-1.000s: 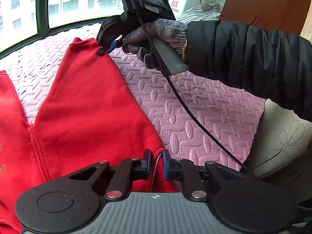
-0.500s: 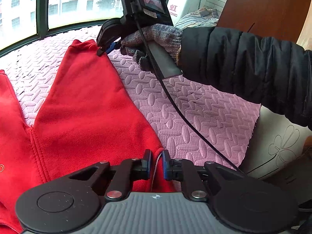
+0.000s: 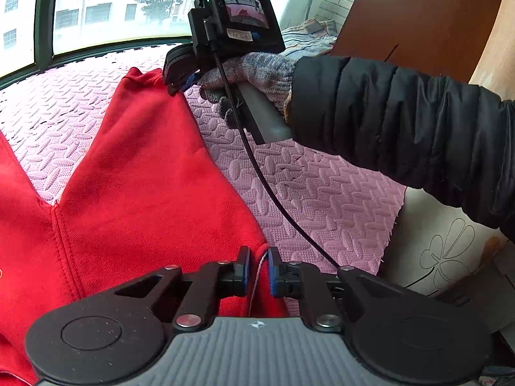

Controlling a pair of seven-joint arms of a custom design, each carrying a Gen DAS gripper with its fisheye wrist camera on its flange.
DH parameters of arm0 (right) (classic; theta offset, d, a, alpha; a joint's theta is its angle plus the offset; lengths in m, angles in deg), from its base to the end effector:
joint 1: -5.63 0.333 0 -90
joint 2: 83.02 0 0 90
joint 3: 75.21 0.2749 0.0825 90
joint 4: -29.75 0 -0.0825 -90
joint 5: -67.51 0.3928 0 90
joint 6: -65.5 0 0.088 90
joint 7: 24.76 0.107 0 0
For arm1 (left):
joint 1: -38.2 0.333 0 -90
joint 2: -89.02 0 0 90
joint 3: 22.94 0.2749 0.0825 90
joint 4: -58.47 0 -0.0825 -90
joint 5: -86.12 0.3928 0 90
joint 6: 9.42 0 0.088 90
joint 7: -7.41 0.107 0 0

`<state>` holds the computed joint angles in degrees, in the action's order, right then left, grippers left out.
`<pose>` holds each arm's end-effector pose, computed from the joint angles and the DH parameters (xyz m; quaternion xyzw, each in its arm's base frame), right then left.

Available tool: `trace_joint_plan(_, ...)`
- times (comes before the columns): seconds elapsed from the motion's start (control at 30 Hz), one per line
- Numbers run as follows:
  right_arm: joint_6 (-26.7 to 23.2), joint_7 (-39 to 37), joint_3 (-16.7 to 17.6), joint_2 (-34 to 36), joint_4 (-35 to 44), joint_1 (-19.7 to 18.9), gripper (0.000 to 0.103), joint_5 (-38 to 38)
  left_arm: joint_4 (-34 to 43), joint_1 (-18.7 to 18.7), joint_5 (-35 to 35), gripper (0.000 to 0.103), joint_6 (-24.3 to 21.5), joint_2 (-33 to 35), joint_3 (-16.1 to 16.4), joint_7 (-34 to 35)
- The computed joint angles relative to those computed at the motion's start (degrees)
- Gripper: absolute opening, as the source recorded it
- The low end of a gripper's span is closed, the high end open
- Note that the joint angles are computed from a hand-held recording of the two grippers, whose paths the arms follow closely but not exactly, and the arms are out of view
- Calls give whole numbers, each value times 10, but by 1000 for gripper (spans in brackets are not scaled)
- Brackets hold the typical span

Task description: Fold clothes

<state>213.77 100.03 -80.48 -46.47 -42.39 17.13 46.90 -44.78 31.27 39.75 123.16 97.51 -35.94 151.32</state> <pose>0.7563 0.1084 0.4305 -0.5806 0.7253 -0.2856 0.2351 0.5986 -0.2256 0.4635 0.3369 -0.8590 0.3851 0.0181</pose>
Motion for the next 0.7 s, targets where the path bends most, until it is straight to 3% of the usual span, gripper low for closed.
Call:
trace_joint_plan(0.17, 8, -12, 4, -16, -18, -1, 13, 0, 0, 7, -19, 25, 14, -14, 5, 13)
trace_joint_plan(0.33, 31, -44, 16, -48, -50, -4, 17, 2, 0, 11, 12, 27, 78, -13, 19, -23)
trace_joint_plan(0.47, 39, -136, 60, -66, -66, -21, 25, 52, 13, 17, 87, 27, 125, 10, 32, -110)
trace_joint_plan(0.7, 23, -314, 133, -68, -63, -29, 27, 170, 48, 38, 194, 26, 143, 55, 49, -240)
